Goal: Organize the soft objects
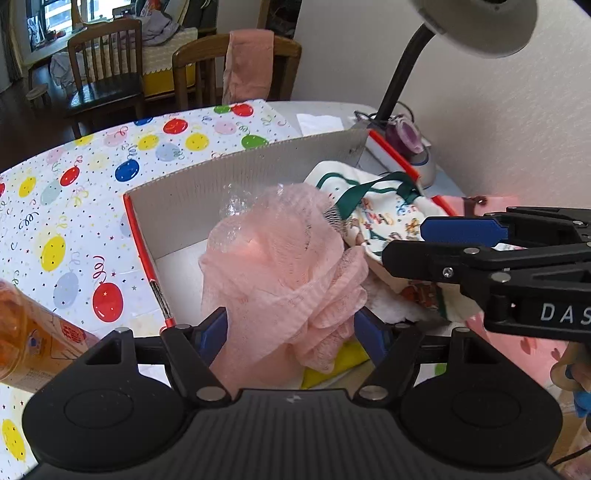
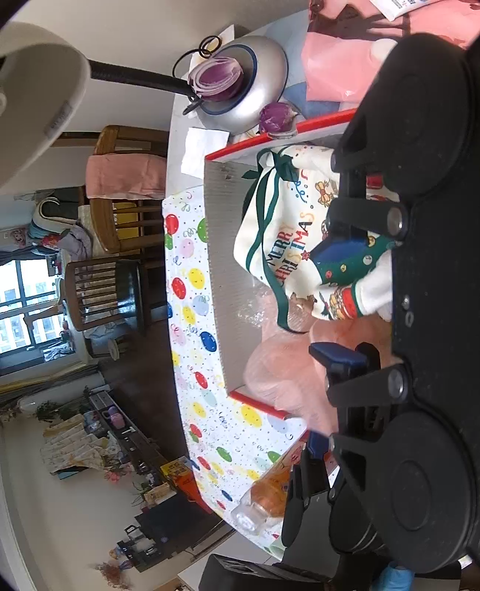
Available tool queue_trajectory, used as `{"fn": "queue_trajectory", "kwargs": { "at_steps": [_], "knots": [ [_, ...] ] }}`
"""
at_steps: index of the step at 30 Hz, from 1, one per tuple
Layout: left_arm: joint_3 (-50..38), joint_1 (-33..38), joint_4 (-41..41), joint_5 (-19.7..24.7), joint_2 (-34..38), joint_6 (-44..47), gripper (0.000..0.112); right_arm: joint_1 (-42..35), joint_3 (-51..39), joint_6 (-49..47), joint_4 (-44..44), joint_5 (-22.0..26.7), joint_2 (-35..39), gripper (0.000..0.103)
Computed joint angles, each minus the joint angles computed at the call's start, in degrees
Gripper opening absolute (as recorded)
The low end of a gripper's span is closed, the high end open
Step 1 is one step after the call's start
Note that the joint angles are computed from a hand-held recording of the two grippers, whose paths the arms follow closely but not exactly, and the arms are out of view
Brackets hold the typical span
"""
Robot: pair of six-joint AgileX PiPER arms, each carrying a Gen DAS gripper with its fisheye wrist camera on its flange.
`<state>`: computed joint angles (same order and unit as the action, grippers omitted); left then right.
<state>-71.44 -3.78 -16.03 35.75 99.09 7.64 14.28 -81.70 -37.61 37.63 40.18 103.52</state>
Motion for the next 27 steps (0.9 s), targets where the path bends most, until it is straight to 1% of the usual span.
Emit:
{"fn": "queue_trajectory", "kwargs": {
  "at_steps": [4, 6, 10, 13, 15, 19, 22, 24, 27],
  "knots": [
    [2.56, 0.82, -2.23, -0.66, -3.31, 2.90, 0.073, 0.05, 2.17, -0.29, 0.76, -0.81, -2.89, 0.054],
    [4.14, 1.28, -3.25, -1.01, -5.38, 4.40, 0.073, 0.11, 3.46, -0.99, 1.67, -0.99, -4.55, 0.055],
    [7.29, 3.11, -6.98, -1.06, -9.77, 8.76, 0.073, 0.84, 6.90, -2.19, 3.08, -3.14, -8.48, 0.062],
    [9.40, 4.86, -9.67, -0.71, -13.14, 12.18, 0.074, 1.90, 9.31, -1.81, 3.75, -5.04, -11.22, 0.063],
    [10.74, 6.39, -11.64, -0.07, -15.48, 14.83, 0.074, 2.42, 10.67, -1.50, 4.59, -5.67, -12.77, 0.064],
    [13.09, 9.32, -14.69, 0.82, -19.93, 19.82, 0.073, 4.61, 13.48, 0.17, 4.62, -8.52, -16.04, 0.069],
    [14.82, 12.88, -19.69, 2.83, -23.15, 26.26, 0.074, 6.49, 15.63, 1.47, 4.51, -10.91, -18.24, 0.072],
    [16.03, 15.04, -21.90, 3.75, -25.43, 29.72, 0.074, 8.32, 17.14, 3.39, 3.26, -13.31, -19.75, 0.075],
    [17.43, 19.37, -26.24, 6.68, -27.98, 35.34, 0.074, 11.37, 19.81, 7.28, -0.21, -17.31, -22.23, 0.078]
  ]
}}
